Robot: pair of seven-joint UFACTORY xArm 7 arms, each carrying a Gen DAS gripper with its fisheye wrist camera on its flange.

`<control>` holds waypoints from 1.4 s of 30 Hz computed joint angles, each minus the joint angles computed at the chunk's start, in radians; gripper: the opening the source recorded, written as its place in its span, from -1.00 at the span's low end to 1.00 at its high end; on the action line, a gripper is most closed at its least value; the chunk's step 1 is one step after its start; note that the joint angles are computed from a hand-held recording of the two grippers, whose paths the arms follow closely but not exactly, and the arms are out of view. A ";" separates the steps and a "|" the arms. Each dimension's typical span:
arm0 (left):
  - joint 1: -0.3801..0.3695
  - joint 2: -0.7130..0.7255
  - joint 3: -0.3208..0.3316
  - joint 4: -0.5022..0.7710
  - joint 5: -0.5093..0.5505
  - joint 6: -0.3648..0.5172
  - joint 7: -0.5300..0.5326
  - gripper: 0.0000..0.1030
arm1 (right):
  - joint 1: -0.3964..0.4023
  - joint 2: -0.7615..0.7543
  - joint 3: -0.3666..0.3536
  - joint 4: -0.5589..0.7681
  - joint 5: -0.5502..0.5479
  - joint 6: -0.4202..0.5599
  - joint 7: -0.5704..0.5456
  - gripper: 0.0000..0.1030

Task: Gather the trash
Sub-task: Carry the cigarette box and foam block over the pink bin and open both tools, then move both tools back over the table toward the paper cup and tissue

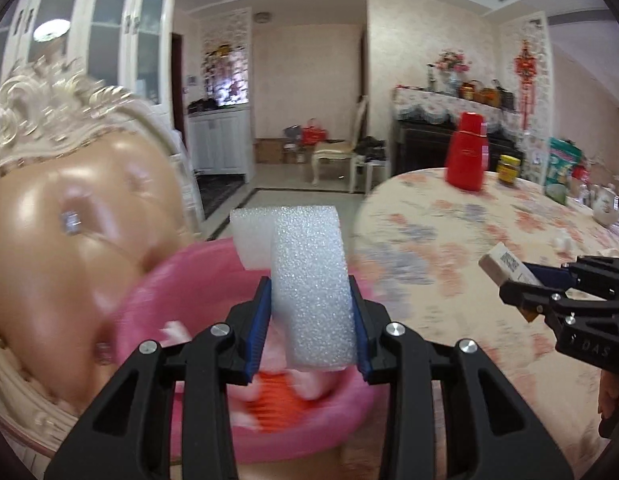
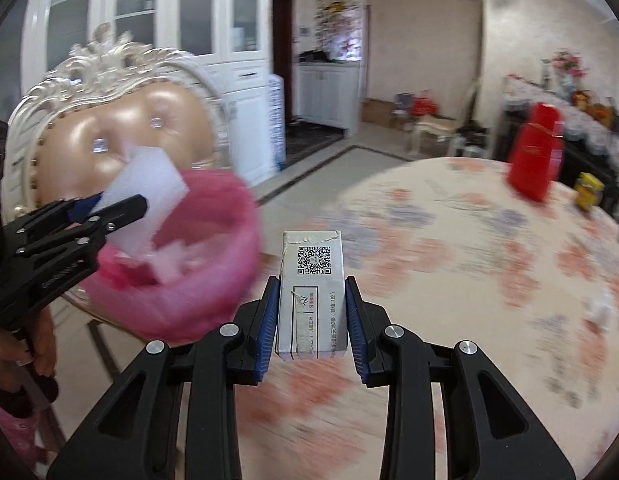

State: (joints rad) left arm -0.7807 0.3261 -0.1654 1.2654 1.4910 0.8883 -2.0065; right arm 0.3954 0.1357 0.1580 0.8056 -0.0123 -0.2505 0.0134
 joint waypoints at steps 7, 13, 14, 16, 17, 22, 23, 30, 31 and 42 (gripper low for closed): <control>0.098 -0.098 0.005 -0.138 -0.006 -0.059 -0.031 -0.31 | -0.012 0.165 0.107 0.216 -0.076 0.069 0.035 -0.38; 0.180 -0.114 0.014 -0.159 0.014 -0.145 -0.017 -0.30 | -0.032 0.281 0.161 0.363 -0.067 0.127 0.023 -0.36; 0.186 -0.110 0.012 -0.154 0.017 -0.151 -0.016 -0.28 | -0.063 0.298 0.198 0.379 -0.069 0.133 0.013 -0.34; 0.200 -0.109 0.014 -0.153 0.015 -0.162 0.001 0.05 | -0.130 0.336 0.279 0.408 -0.072 0.139 -0.014 -0.06; 0.197 -0.110 0.011 -0.155 0.012 -0.144 -0.001 0.17 | -0.123 0.340 0.273 0.411 -0.062 0.130 -0.011 0.29; 0.183 -0.123 -0.005 -0.174 0.048 -0.075 -0.057 0.51 | -0.142 0.314 0.274 0.361 -0.075 0.065 0.002 0.32; 0.181 -0.125 -0.008 -0.180 0.049 -0.066 -0.069 0.55 | -0.162 0.298 0.285 0.336 -0.086 0.051 0.008 0.32; 0.147 -0.123 -0.042 -0.181 0.055 -0.023 -0.144 0.90 | -0.264 0.162 0.292 0.160 -0.164 -0.015 0.110 0.32; 0.138 -0.109 -0.046 -0.158 0.052 -0.020 -0.125 0.90 | -0.276 0.138 0.288 0.132 -0.178 -0.028 0.127 0.32; -0.033 0.240 -0.021 0.360 -0.023 -0.074 0.185 0.90 | -0.171 -0.223 -0.054 -0.295 -0.042 -0.187 0.058 0.32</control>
State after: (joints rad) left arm -0.8139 0.5660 -0.1865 1.6252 1.4680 0.8139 -1.8218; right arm 0.2241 -0.0872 0.1035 0.5109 -0.0539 -0.4378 0.0716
